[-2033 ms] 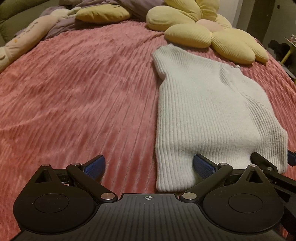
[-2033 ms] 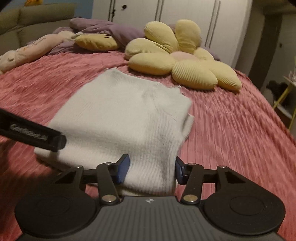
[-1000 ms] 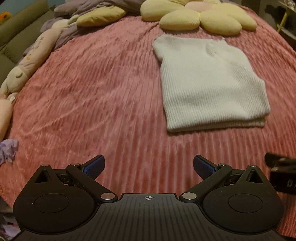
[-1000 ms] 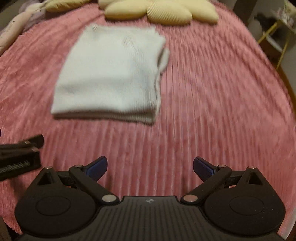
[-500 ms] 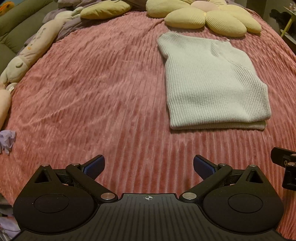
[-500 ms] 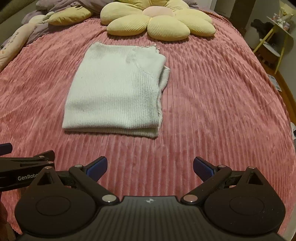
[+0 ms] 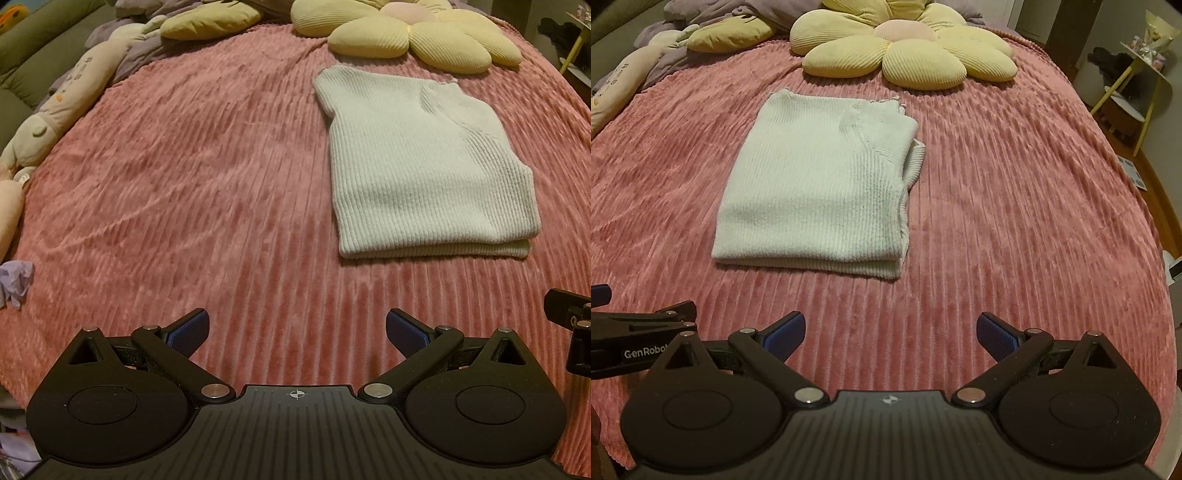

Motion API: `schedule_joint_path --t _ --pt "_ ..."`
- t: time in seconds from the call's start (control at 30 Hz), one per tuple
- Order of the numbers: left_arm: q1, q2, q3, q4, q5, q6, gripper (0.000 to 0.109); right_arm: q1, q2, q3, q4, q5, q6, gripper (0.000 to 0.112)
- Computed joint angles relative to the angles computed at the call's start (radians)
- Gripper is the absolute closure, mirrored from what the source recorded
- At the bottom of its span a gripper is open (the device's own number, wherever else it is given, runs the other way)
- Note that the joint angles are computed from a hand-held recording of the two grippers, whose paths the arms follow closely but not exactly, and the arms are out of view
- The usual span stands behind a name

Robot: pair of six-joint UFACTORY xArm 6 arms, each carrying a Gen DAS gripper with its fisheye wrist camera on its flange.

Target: Fold small clothes

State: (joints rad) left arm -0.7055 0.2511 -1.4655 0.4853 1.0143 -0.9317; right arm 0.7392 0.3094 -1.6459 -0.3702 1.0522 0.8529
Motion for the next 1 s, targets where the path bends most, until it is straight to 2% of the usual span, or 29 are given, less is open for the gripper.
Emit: schedule_joint_path --t 1.0 --pt "-0.001 -0.005 0.001 0.011 -0.002 -0.012 0.006 0.003 -0.016 0.018 -0.011 -0.030 0.021 0.013"
